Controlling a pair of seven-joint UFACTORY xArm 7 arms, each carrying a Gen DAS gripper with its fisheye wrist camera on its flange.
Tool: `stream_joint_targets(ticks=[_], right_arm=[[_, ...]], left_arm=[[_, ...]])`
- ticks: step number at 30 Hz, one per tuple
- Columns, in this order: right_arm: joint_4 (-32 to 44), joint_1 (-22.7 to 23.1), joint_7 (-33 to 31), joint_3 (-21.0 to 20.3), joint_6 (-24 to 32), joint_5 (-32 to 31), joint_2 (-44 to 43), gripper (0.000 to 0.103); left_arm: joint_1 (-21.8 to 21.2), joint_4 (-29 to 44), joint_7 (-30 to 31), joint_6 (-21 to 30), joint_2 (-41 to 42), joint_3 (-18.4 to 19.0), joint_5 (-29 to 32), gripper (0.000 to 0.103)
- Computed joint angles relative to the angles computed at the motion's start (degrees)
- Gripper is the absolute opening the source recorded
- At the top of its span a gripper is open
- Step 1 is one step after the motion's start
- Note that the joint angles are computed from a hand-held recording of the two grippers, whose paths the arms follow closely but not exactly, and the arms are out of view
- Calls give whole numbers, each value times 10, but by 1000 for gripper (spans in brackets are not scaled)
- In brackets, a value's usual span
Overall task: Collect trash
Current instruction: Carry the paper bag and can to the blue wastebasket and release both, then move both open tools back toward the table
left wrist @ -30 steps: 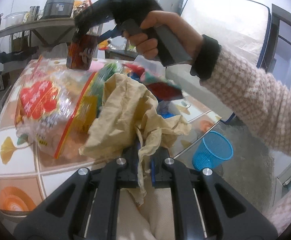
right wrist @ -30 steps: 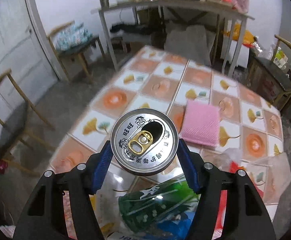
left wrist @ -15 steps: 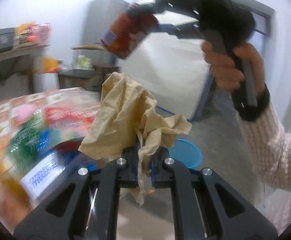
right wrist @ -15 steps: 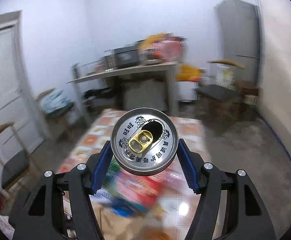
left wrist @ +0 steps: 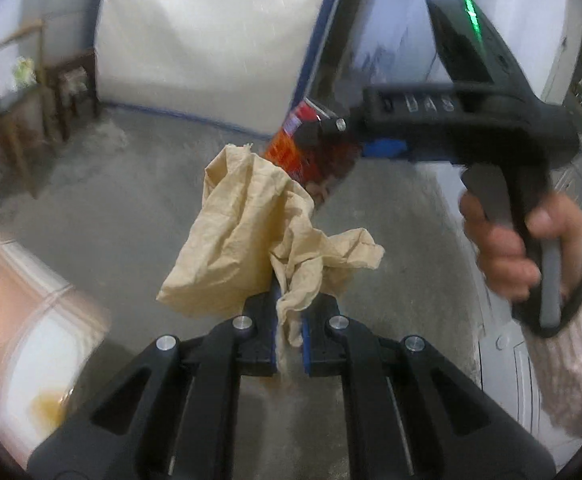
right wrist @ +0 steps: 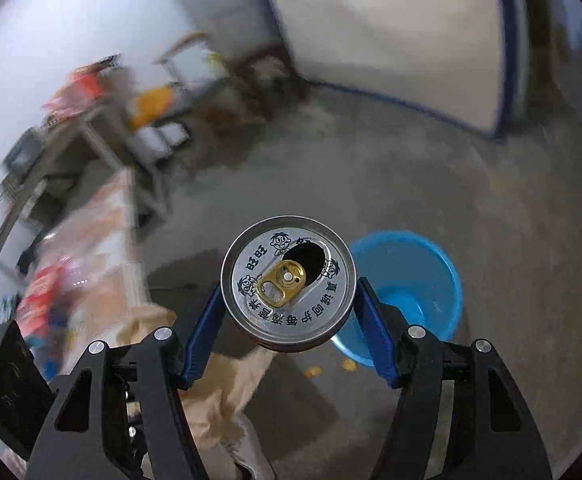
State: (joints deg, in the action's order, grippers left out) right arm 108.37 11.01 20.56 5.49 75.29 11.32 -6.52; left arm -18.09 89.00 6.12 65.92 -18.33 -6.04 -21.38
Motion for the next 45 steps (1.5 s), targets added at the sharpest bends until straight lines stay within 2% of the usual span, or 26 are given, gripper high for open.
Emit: stream_joint_targets(ticks=[2, 5, 9, 11, 13, 15, 16, 18, 23, 28, 33, 37, 40, 42, 45], right_arm=[[-62, -14, -1, -17, -18, 14, -3, 63], [-109, -27, 8, -21, -38, -1, 17, 63], [-149, -43, 10, -29, -61, -4, 55, 64], [-161, -45, 7, -27, -66, -10, 65, 64], [-162, -48, -4, -28, -63, -10, 89, 64], [-170, -52, -15, -28, -67, 1, 101, 64], [-185, -55, -22, -29, -77, 7, 97, 65], [-203, -58, -27, -29, -97, 8, 93, 66], [-222, -60, -21, -29, -110, 9, 80, 66], [-249, -60, -22, -31, -129, 3, 13, 66], [-281, -60, -14, -34, -151, -1, -78, 68], [-282, -54, -3, -28, -142, -11, -131, 69], [-266, -40, 1, -13, -132, -20, -164, 78], [-242, -27, -2, 3, -128, -29, -172, 85], [-184, -20, 13, 46, -96, -79, -156, 96]], left_arm=[[-1, 21, -6, -6, 63, -11, 10, 6], [0, 64, -33, 3, 161, -23, 29, 6], [-18, 104, -88, -28, 263, -35, 121, 8], [-28, 106, -108, -36, 287, -33, 161, 17], [-36, 122, -130, -24, 307, -33, 177, 43], [-38, 131, -142, -29, 313, -31, 183, 60], [-34, 114, -143, -51, 301, -30, 175, 68], [-28, 104, -151, -58, 290, -29, 165, 72], [-14, 93, -168, -59, 255, -28, 137, 72], [-9, 91, -166, -60, 204, -31, 125, 72], [-14, 56, -139, -54, 109, -35, 92, 72], [-14, 15, -136, -38, 26, -29, 70, 72], [-5, -9, -151, -20, -39, -32, 88, 72], [13, -8, -172, 8, -71, -43, 128, 72], [37, -1, -180, 70, -120, -48, 175, 72]])
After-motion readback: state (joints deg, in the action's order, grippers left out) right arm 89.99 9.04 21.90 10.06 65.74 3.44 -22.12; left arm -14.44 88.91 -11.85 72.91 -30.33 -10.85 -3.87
